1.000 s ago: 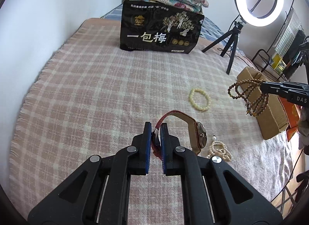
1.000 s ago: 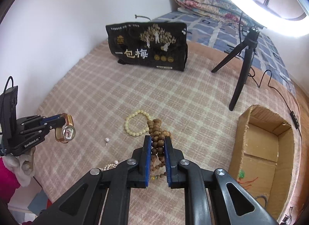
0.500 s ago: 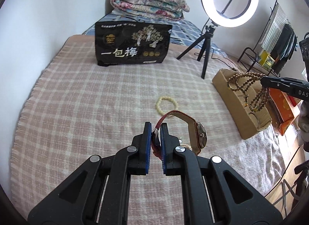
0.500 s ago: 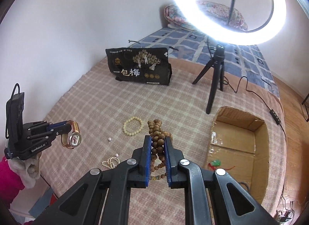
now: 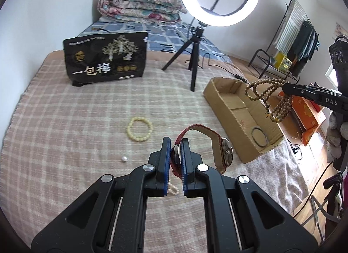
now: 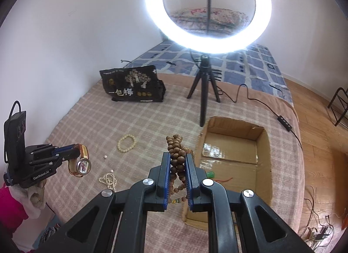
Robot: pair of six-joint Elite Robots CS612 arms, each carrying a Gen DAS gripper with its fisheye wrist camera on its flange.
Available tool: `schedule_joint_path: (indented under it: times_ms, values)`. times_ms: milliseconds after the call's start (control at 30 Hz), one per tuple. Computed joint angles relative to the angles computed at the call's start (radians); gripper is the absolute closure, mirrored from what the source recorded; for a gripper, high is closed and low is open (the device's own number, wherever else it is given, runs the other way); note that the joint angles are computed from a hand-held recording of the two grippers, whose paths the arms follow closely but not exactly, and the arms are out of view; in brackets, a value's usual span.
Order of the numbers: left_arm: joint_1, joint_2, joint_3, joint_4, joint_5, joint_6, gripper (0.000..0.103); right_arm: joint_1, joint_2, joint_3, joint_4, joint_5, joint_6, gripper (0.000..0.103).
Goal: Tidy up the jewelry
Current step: 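Lift and carry watch and bead strand over the cardboard box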
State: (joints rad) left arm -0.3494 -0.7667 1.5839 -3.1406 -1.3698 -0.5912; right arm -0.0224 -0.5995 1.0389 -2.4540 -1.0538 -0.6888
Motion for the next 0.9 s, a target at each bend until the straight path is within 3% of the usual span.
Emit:
schedule_joint_path:
  times_ms: [500, 900]
  values:
    - [-0.036, 0.083, -0.167, 0.072, -0.058, 0.056, 0.096, -0.039, 0.053, -0.082, 0.012, -0.012, 0.037, 0.092]
    - [-0.055, 0.157, -0.306, 0.142, -0.103, 0.1, 0.096, -0.053, 0.134, -0.206, 0.067, -0.029, 0.079, 0.092]
